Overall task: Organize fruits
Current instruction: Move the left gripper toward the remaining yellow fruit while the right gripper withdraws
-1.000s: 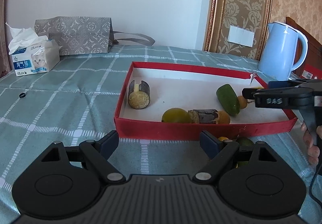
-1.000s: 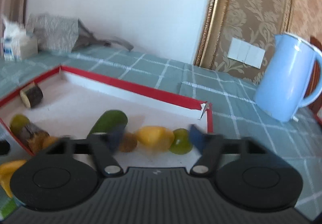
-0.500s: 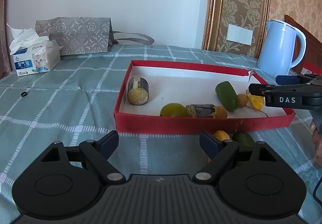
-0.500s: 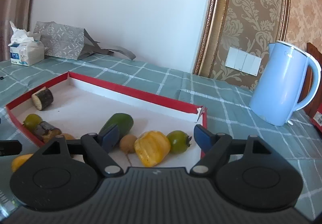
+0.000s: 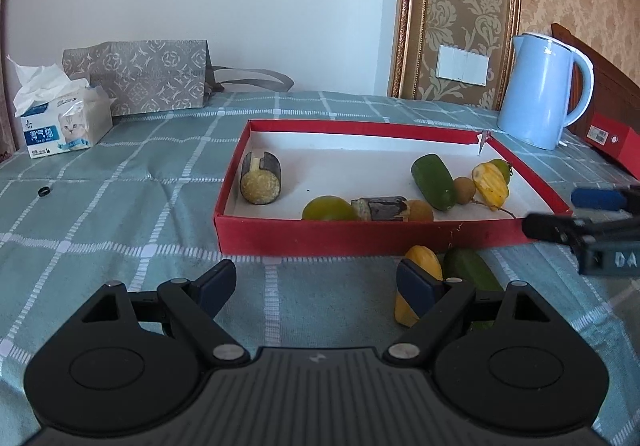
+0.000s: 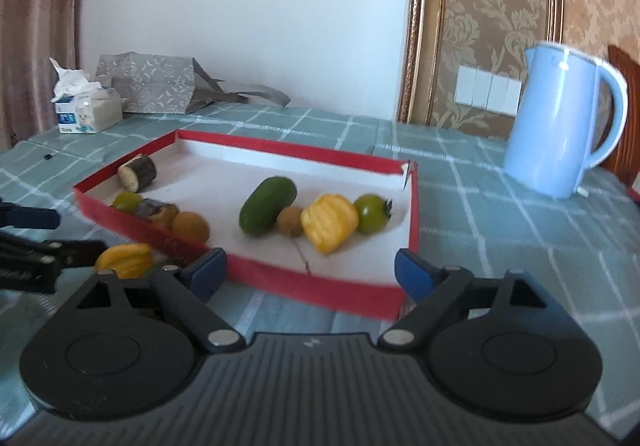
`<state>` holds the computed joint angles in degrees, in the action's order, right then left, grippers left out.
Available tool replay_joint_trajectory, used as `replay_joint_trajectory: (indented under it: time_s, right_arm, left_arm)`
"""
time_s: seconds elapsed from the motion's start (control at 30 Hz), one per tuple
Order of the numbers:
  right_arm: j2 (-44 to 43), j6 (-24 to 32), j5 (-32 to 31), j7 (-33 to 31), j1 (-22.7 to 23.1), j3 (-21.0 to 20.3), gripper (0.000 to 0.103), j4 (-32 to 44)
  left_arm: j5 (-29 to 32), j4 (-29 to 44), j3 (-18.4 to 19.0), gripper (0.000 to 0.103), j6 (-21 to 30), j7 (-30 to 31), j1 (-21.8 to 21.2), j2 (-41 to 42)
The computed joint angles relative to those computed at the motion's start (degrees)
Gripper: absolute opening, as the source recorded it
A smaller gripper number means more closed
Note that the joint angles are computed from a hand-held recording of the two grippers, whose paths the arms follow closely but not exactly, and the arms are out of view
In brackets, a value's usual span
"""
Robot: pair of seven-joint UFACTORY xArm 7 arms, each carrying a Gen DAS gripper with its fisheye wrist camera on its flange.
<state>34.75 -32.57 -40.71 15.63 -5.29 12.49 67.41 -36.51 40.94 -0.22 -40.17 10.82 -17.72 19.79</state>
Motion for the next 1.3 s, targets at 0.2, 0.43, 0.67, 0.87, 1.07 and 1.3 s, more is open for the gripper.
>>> replay_joint_trajectory:
  time_s: [0.2, 0.43, 0.67, 0.87, 1.07, 1.3]
  right_arm:
    - [0.5, 1.1, -5.5, 4.3, -2.9, 2.0, 0.089, -0.1]
    - [0.6, 2.8, -8.1, 5.8, -3.3, 2.4, 0.09, 0.3]
    - [0.7, 2.9, -8.8, 7.1, -4.7, 3.4, 0.094, 0.0]
    - [0.6, 3.0, -9.4, 7.2, -4.1, 2.8, 0.096, 0.1]
    - [0.7, 2.8, -9.1, 7.9, -4.5, 2.9, 0.098, 0.2]
    - [0.5, 2.6, -9.6, 7.9, -3.8, 2.0, 0.098, 0.2]
  left_arm:
    - [2.3, -1.0, -0.5, 0.088, -1.5, -2.3, 0.8, -0.2]
    - [14.3, -4.8, -2.3, 0.088, -5.7, -10.9, 5.0, -1.5]
    - [13.7, -3.0, -1.3, 0.088, -3.6, -4.4, 1.7, -0.3]
    - [16.0, -2.8, -1.9, 0.091, -2.8, -6.6, 3.4, -0.2]
    - [18.2, -3.8, -1.9, 0.091, -3.0, -10.3, 5.2, -0.9]
    - [14.6, -2.1, -0.6, 0.092, -0.3, -5.9, 2.5, -0.1]
